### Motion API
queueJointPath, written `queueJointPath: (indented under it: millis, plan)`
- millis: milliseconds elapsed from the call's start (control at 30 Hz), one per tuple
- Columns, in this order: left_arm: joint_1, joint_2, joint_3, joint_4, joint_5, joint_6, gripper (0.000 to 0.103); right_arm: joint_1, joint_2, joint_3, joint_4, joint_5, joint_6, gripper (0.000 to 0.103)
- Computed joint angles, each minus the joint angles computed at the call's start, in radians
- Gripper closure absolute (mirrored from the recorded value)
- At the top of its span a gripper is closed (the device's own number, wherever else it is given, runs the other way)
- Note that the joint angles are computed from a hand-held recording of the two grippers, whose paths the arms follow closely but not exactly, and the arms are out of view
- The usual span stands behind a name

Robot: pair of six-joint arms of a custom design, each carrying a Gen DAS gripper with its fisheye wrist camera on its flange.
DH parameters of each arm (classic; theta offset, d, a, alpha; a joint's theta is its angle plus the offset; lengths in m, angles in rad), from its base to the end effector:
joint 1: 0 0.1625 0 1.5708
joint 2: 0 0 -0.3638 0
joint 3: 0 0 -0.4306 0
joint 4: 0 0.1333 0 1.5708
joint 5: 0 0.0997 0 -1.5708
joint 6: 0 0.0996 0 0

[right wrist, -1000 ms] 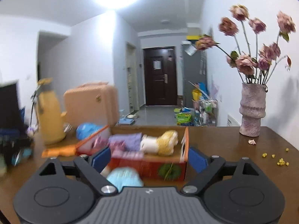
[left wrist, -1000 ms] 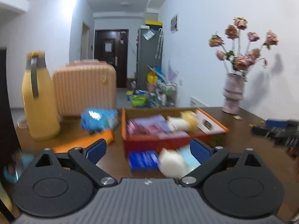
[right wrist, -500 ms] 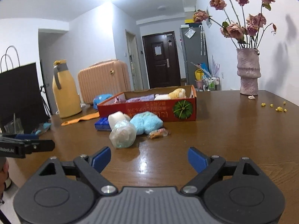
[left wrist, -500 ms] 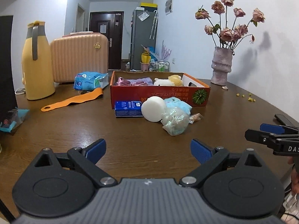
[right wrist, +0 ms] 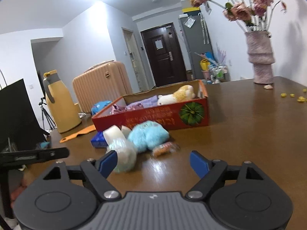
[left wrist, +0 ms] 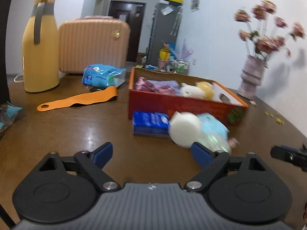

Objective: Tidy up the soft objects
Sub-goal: 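Grasp the blue milk carton on the table with both grippers, then carry the blue carton into the box and open both grippers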

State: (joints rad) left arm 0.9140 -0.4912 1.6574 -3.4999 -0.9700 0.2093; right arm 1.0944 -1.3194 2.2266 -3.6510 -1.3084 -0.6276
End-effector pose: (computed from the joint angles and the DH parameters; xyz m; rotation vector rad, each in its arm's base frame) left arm -0.2279 -0.6061 -0.0522 0.7651 2.3930 -1.1464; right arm -0.0801 -0.5022 0.2303 0.3772 -2.2925 1.4697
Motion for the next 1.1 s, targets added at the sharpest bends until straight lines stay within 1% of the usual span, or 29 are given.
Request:
queueJointPath:
  millis: [33,67,100,133,167,200,267,300,333,367,400,433,467,533,567,600,633,733,767,800,833,900,933,967,1033,1100]
  plan:
    - [0.018,0.012,-0.045,0.033,-0.016,-0.003,0.023,0.021,0.017,-0.035,0.029,-0.015,0.007,0.031]
    - [0.031,0.022,-0.079,0.060,-0.028,-0.002,0.030,0.036,0.029,-0.064,0.062,-0.015,0.006,0.036]
    - [0.046,0.035,-0.131,0.114,-0.032,-0.007,0.035,0.051,0.044,-0.097,0.101,-0.008,0.006,0.039]
    - [0.059,0.048,-0.175,0.158,-0.042,-0.006,0.040,0.068,0.061,-0.136,0.146,0.000,0.010,0.045]
    - [0.072,0.062,-0.220,0.196,-0.064,-0.002,0.043,0.086,0.082,-0.181,0.201,0.010,0.018,0.053]
    - [0.084,0.075,-0.259,0.232,-0.080,-0.003,0.045,0.107,0.109,-0.232,0.258,0.012,0.024,0.057]
    - [0.107,0.107,-0.342,0.303,-0.110,-0.011,0.050,0.153,0.170,-0.342,0.379,-0.008,0.010,0.068]
    - [0.117,0.122,-0.376,0.330,-0.125,-0.015,0.053,0.179,0.214,-0.411,0.443,-0.029,-0.009,0.070]
    - [0.126,0.135,-0.407,0.363,-0.139,-0.018,0.062,0.198,0.252,-0.475,0.504,-0.054,-0.016,0.075]
    - [0.134,0.148,-0.436,0.398,-0.144,-0.020,0.075,0.224,0.309,-0.566,0.583,-0.105,-0.003,0.077]
    - [0.139,0.161,-0.457,0.428,-0.144,-0.011,0.082,0.241,0.350,-0.631,0.637,-0.147,0.010,0.077]
    - [0.144,0.166,-0.461,0.437,-0.141,-0.013,0.084,0.257,0.393,-0.698,0.699,-0.193,0.016,0.078]
    - [0.150,0.163,-0.448,0.411,-0.161,-0.007,0.085,0.273,0.433,-0.757,0.747,-0.237,0.007,0.078]
    - [0.159,0.149,-0.425,0.398,-0.187,-0.008,0.085,0.301,0.490,-0.833,0.808,-0.345,-0.037,0.077]
    - [0.165,0.142,-0.420,0.400,-0.201,-0.019,0.085,0.310,0.507,-0.848,0.814,-0.382,-0.057,0.080]
    - [0.170,0.138,-0.418,0.404,-0.215,-0.030,0.085,0.314,0.513,-0.844,0.793,-0.400,-0.082,0.081]
    - [0.175,0.135,-0.416,0.408,-0.226,-0.041,0.085,0.316,0.511,-0.840,0.789,-0.407,-0.088,0.081]
    - [0.177,0.128,-0.410,0.411,-0.233,-0.049,0.085,0.320,0.499,-0.820,0.763,-0.442,-0.059,0.074]
    - [0.176,0.129,-0.410,0.410,-0.233,-0.047,0.086,0.318,0.496,-0.817,0.768,-0.442,-0.063,0.074]
    - [0.176,0.129,-0.409,0.408,-0.234,-0.046,0.086,0.314,0.494,-0.818,0.789,-0.434,-0.060,0.074]
    - [0.177,0.129,-0.409,0.409,-0.240,-0.045,0.086,0.310,0.493,-0.819,0.793,-0.422,-0.054,0.071]
    - [0.179,0.130,-0.416,0.418,-0.248,-0.058,0.086,0.304,0.496,-0.821,0.799,-0.386,-0.048,0.072]
    - [0.176,0.127,-0.414,0.420,-0.240,-0.070,0.085,0.304,0.502,-0.817,0.770,-0.381,-0.050,0.074]
    - [0.170,0.123,-0.408,0.411,-0.226,-0.080,0.085,0.305,0.503,-0.809,0.747,-0.373,-0.051,0.079]
    - [0.153,0.096,-0.361,0.341,-0.212,-0.084,0.085,0.307,0.487,-0.777,0.696,-0.347,-0.047,0.083]
    - [0.128,0.053,-0.283,0.233,-0.223,-0.067,0.085,0.309,0.439,-0.701,0.606,-0.290,-0.070,0.084]
